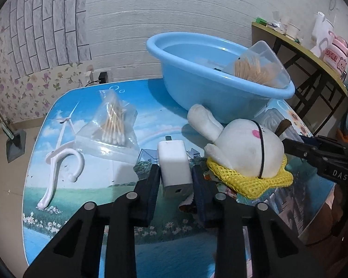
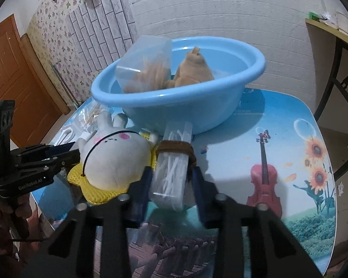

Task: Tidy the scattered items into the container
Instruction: 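Grasp the white charger with the left gripper while the right grasps the clear strapped case, then lift the charger and clear case and carry both over the basin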

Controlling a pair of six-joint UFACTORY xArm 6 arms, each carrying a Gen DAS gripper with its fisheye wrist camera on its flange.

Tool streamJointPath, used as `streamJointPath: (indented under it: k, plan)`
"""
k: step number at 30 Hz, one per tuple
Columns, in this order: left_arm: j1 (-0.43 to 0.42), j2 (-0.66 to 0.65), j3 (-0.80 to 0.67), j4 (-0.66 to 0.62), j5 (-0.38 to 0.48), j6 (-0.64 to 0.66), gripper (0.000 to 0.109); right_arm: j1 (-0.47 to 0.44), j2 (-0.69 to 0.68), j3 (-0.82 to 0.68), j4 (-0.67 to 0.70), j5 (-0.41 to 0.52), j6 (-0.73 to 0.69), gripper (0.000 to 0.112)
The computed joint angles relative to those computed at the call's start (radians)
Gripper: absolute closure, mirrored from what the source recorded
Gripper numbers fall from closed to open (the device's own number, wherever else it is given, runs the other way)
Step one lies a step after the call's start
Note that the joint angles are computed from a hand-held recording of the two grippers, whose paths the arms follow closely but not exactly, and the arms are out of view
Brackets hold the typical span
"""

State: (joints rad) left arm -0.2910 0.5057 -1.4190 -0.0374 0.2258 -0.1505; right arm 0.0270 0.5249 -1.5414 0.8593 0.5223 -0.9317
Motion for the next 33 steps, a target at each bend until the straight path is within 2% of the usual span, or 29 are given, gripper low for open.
streamJointPath:
  k: [3, 13, 21, 33]
  plan:
    - [0.008, -0.024, 0.033, 0.055, -0.013, -0.046, 0.082, 0.0, -0.015, 0.019, 0.01, -0.021, -0.015, 0.088]
    - [0.039, -0.114, 0.151, 0.248, -0.037, -0.223, 0.083, -0.009, -0.062, 0.089, 0.012, -0.089, -0.046, 0.088]
    - [0.047, -0.161, 0.213, 0.292, -0.036, -0.259, 0.084, -0.014, -0.088, 0.13, 0.046, -0.087, -0.094, 0.088]
    - [0.047, -0.136, 0.179, 0.319, -0.013, -0.269, 0.084, -0.022, -0.071, 0.112, 0.034, -0.066, -0.087, 0.088]
